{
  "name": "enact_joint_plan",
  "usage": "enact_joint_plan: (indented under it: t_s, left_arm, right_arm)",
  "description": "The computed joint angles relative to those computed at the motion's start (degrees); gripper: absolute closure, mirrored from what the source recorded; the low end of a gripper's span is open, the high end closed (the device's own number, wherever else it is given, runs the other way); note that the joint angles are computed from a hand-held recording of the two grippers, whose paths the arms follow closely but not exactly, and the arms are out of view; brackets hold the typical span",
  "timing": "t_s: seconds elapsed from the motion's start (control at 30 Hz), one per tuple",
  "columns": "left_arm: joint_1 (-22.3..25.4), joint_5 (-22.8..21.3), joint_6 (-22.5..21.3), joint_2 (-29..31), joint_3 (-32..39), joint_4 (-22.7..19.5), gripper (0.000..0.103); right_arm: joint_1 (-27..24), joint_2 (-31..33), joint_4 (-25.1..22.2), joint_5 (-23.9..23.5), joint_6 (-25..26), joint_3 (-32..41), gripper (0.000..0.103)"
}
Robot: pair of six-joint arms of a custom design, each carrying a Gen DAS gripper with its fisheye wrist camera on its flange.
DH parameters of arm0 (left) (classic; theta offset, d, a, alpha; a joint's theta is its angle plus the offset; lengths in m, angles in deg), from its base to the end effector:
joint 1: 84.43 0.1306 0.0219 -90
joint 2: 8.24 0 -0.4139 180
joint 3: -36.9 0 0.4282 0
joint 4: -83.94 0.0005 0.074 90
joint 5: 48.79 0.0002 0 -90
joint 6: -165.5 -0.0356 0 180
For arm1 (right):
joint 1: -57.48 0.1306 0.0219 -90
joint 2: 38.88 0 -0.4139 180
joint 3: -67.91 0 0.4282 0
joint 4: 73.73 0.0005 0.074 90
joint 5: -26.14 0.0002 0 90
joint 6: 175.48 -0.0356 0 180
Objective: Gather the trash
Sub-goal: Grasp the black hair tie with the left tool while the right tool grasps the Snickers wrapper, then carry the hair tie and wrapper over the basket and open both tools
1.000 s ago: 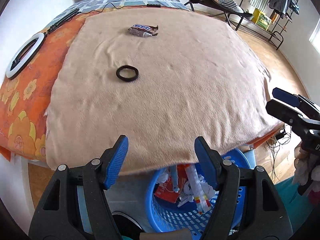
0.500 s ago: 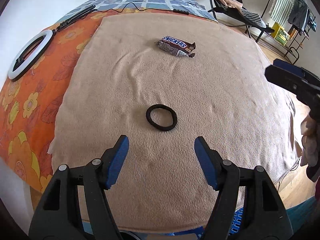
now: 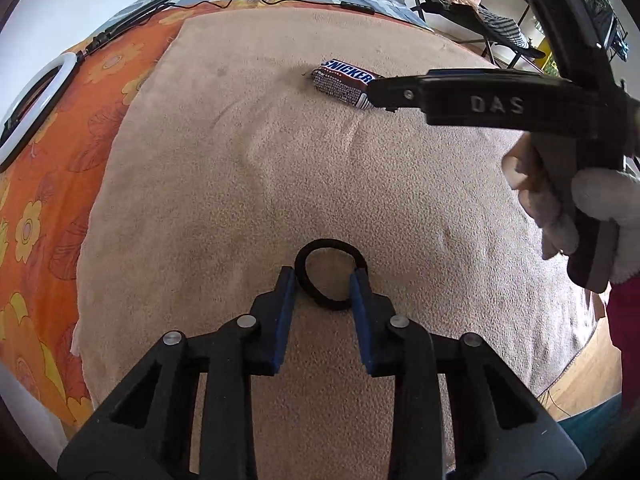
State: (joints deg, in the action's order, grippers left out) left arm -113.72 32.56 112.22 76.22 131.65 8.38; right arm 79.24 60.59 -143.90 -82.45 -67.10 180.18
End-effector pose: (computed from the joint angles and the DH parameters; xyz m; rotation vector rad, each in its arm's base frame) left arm 0.3938 -0.2153 0.5198 -0.2192 2.6865 -0.1509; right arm 0.5212 0.2197 0.5429 -0.9895 2.3524 0.4390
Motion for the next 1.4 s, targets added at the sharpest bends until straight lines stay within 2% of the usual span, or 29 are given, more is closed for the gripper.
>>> enact_joint_plan:
  t_s: [0.1,0.2,0.4,0.43,0.5,0.57,0.63,0.83,1.07,1.4]
  left_arm:
    - [0.18,-0.55,-0.38,-0.01,-0.3,0.18,0.092]
    - [0.91,0.51,-0.07,-0.48,-0.87,0.98,0.096]
    - [1.33,0.65,-0.01,-0.83,-1.32,1.64,0.098]
    - [1.38,0.52,-0.15,-0.75,-1.28,1.66,0.099]
    - [1.25,0.3,0.02,-0.84,-1.29,1.66,0.099]
    - [1.12,-0.11,0.12,-1.04,-1.41,1.76,0.1]
    - [1.05,-0.6,0.43,-1.38,-1.58,1.97,0.101]
    - [0.76,-1.51,1.06,-2.23,-1.16,2.16,0.101]
    - [-0.44,-3.14,1.67,-3.64,-0.69,1.74,0.101]
    - [-5.55,-8.05,3.13,-5.56,0.76,0.23,0.101]
  right_arm:
    - [1.07,2.34,0.15,0.9,-1.03,1.73,0.024]
    - [2.18,4.63,-0.35,2.08,-1.72,3.25,0.024]
    - [3.01,6.52,0.43,4.26,-4.29,3.79,0.025]
    - [3.0,6.27,1.18,4.27,-5.02,3.4,0.028]
    - [2.87,6.01,1.79,4.62,-5.87,3.2,0.044]
    - [2.56,6.4,1.16,3.63,-6.16,3.96,0.072]
    - [1.95,6.83,-0.15,1.95,-6.74,4.82,0.089]
    - [1.0,5.07,1.12,0.22,-7.26,3.48,0.091]
    - [-0.74,-0.21,2.07,-1.95,-7.35,-0.24,0.091]
    - [-3.3,-9.38,1.3,-3.2,-6.38,-7.08,0.091]
